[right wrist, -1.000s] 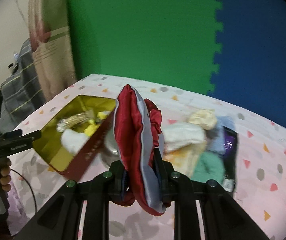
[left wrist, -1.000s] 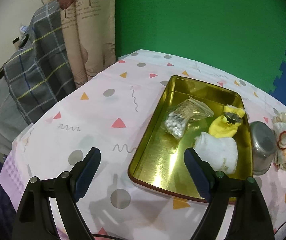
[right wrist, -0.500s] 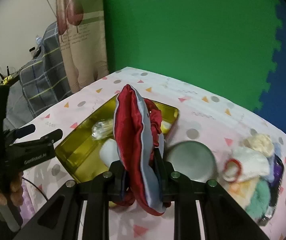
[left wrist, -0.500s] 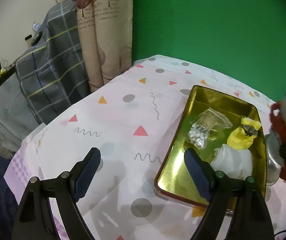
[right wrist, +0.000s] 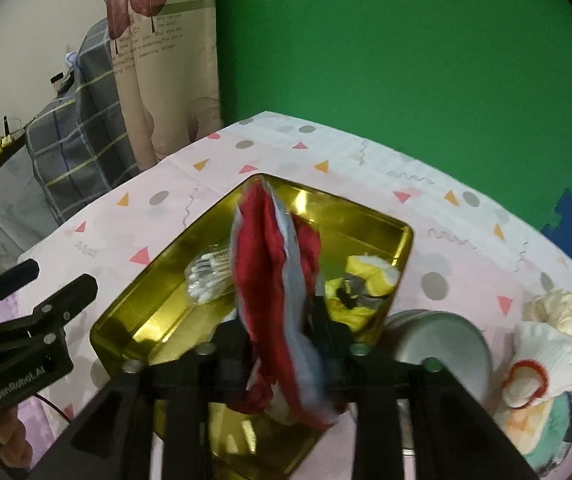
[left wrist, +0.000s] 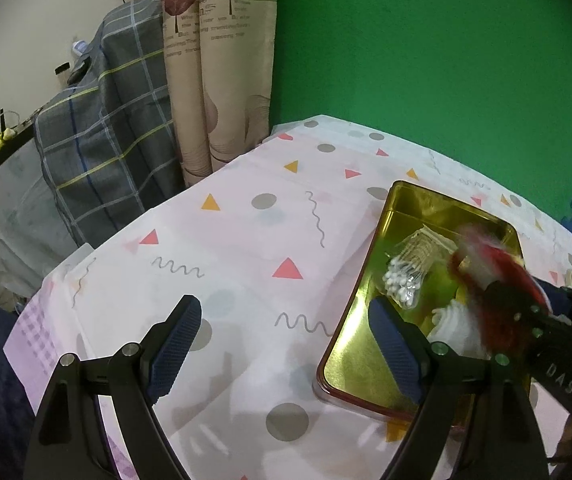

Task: Organize soft objects
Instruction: 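Carry the red satin pouch over the gold tin with the right tool, then lower the red pouch into the tin and open the right tool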

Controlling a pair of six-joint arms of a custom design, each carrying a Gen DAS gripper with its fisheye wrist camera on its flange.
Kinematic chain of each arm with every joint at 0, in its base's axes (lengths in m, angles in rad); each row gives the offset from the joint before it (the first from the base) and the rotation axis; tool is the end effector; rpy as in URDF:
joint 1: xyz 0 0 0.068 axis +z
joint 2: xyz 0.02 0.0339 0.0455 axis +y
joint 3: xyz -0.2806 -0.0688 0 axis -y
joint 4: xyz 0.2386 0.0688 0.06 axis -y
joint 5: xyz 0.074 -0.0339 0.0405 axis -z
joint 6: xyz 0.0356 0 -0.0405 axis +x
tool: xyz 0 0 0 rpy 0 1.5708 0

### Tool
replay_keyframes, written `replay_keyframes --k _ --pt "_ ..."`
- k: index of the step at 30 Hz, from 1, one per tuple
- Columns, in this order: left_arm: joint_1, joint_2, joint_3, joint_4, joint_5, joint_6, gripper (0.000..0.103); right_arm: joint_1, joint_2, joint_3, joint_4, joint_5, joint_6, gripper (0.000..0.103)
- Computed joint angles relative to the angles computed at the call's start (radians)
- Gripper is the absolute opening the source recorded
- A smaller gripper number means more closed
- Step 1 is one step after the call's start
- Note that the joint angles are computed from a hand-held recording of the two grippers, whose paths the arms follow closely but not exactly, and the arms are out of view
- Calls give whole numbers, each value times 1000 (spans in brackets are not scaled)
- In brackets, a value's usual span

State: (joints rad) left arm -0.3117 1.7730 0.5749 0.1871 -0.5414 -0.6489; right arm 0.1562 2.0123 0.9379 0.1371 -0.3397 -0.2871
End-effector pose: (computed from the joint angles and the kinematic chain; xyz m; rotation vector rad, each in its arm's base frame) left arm 0.2670 -0.0668 0.0995 -0.5898 2.3273 0.2712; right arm 0.3636 0.0693 0.0993 -0.6772 2.3747 0.3691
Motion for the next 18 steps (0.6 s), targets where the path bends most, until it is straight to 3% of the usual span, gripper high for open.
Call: replay_keyframes --k 2,8,18 --pt "4 -4 -6 11 9 1 83 3 8 6 -7 -17 5 49" --pt "-10 -2 -7 20 1 6 83 -24 -31 -39 -1 -47 -13 49" --pt "-25 18 8 13 -11 2 83 -196 -166 -142 -28 -186 -54 49"
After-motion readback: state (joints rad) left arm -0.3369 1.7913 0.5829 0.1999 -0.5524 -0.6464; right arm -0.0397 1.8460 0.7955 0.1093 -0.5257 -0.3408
